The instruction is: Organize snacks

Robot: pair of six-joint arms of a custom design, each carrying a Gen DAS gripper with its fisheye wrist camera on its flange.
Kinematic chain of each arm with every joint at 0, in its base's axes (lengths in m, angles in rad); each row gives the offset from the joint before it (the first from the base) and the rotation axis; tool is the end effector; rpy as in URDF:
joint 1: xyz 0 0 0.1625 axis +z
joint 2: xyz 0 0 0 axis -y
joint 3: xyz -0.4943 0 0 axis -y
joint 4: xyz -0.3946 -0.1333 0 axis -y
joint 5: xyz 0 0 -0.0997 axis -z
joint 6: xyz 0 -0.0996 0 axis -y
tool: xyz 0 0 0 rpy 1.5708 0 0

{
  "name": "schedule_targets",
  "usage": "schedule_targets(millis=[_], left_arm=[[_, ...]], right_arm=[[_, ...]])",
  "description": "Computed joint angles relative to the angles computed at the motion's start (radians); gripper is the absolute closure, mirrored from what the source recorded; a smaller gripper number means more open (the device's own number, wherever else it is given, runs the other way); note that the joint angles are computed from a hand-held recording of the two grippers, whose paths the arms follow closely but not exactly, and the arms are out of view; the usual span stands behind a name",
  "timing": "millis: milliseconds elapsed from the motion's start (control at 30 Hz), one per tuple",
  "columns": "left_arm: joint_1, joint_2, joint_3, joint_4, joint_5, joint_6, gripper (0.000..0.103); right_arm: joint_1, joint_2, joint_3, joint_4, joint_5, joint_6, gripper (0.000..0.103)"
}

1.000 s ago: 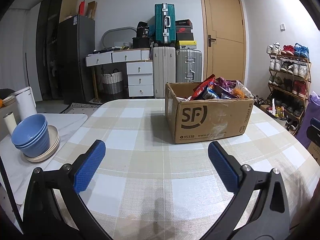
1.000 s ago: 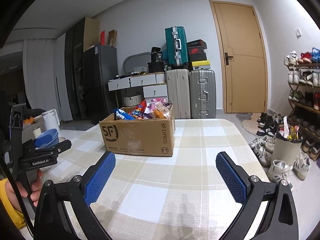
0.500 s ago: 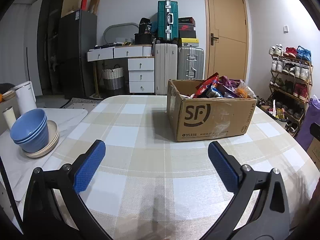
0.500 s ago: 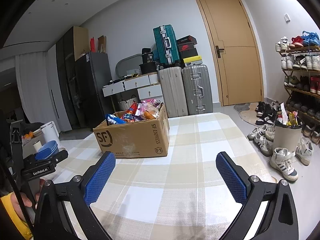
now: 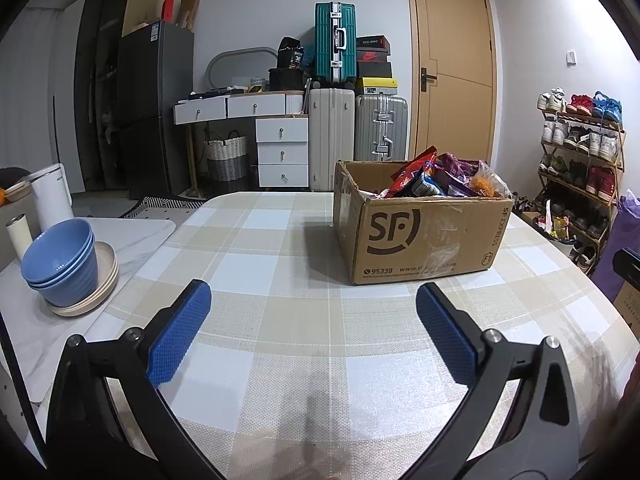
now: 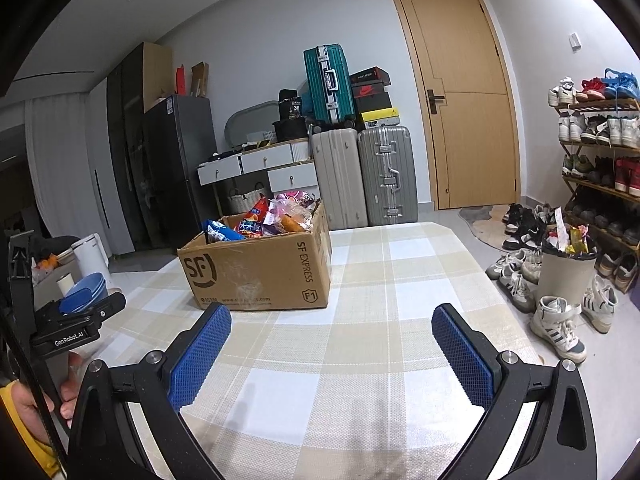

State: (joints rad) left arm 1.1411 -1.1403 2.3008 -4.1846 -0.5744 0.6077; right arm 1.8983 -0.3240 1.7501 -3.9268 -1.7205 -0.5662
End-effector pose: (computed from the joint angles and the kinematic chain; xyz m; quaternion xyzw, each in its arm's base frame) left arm 0.0184 -0.4805 0.3425 0.0498 0.7276 -0.5496 0.4076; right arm 0.3258 -0.5906 -0.0496 0.3549 -0.8183 0.4360 0.1196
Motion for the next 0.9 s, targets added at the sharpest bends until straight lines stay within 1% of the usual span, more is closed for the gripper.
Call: schedule_targets(millis=[200,433,900], left_arm=[[0.002,0.007,-0.008,-0.008,0.005,0.004,0.001],[0.005,0.012,-0.008,-0.018,-0.003,0.016,0.001],[0.016,0.017,-0.014,-0.009,-0.003,-0.009,0.0]], right_arm=[[0.009,0.006,-0.005,0.001,-0.026,-0.027,0.001],[0.014,0.01,-0.012,0.012,-0.031,-0.056,0.001],[0.005,0.002,-0.006,0.011,-0.009,-0.027,0.001]])
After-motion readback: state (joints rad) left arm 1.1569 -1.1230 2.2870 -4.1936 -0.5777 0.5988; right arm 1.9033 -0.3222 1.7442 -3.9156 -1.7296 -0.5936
